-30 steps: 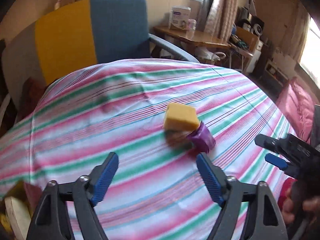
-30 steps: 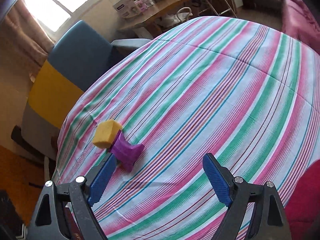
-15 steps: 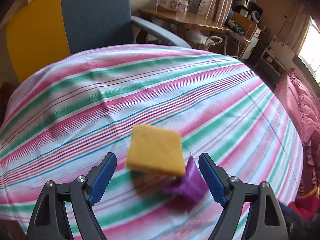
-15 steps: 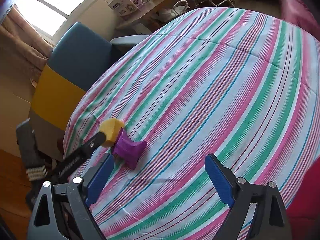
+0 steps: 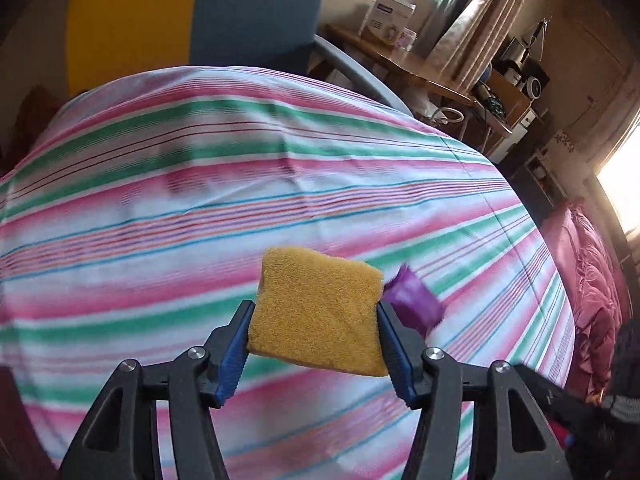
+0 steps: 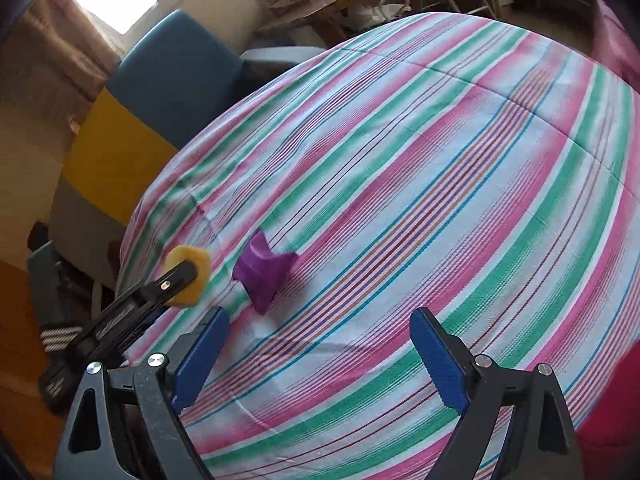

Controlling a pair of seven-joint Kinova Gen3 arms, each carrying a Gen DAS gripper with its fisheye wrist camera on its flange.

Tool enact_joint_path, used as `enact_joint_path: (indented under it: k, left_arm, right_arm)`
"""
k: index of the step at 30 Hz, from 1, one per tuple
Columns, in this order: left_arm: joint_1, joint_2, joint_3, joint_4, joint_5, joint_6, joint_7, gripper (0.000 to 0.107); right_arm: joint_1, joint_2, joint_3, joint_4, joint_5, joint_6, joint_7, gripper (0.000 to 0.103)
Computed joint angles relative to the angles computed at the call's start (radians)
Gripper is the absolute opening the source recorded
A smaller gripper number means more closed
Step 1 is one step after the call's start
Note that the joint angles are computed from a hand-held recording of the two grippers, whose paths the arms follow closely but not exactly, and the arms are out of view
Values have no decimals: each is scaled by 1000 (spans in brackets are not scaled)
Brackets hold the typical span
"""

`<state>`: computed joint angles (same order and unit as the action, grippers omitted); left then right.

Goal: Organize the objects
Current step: 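Grasp the yellow sponge with the left gripper while the right gripper grasps the purple packet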

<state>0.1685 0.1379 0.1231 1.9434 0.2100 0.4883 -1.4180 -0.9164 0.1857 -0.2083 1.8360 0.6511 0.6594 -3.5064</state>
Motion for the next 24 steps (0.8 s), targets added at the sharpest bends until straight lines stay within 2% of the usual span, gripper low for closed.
enact_joint_path:
  k: [2, 5, 9, 11, 14, 16, 18, 20, 22, 23, 24]
  left_arm:
    - [-3, -76, -15, 70, 8, 6, -13, 61]
    - [-10, -158, -23, 134, 33, 24, -20, 61]
    - [-8, -270, -31, 193, 20, 57, -14, 61]
    - [-3, -330, -42, 216, 23, 85, -22, 61]
    - [2, -422, -61, 239, 34, 135, -31, 61]
    - [2, -464, -80, 245, 45, 163, -39, 61]
    - [-10, -507, -80, 253, 37, 187, -29, 61]
    - [-39, -547, -60, 259, 4, 209, 1, 61]
    - [-71, -588, -33, 264, -38, 224, 37, 61]
    - [-87, -611, -17, 268, -59, 233, 58, 61]
    - [-101, -631, -8, 271, -78, 239, 75, 61]
  right_arm:
    - [-14, 18, 17, -27, -45, 7, 81, 92]
    - [6, 70, -39, -98, -61, 83, 203, 92]
    - [-76, 126, 10, -199, -58, 187, 366, 92]
    - [-47, 165, -42, -255, -14, 250, 447, 92]
    - [60, 242, -181, -343, 73, 340, 569, 90]
    - [127, 279, -256, -379, 89, 367, 651, 88]
    - [135, 322, -256, -430, 92, 401, 732, 86]
    - [98, 349, -186, -468, 71, 399, 799, 85]
    - [58, 359, -93, -483, 7, 357, 862, 79]
    - [34, 362, -49, -489, -22, 346, 888, 61]
    - [28, 364, -24, -492, -63, 328, 923, 33]
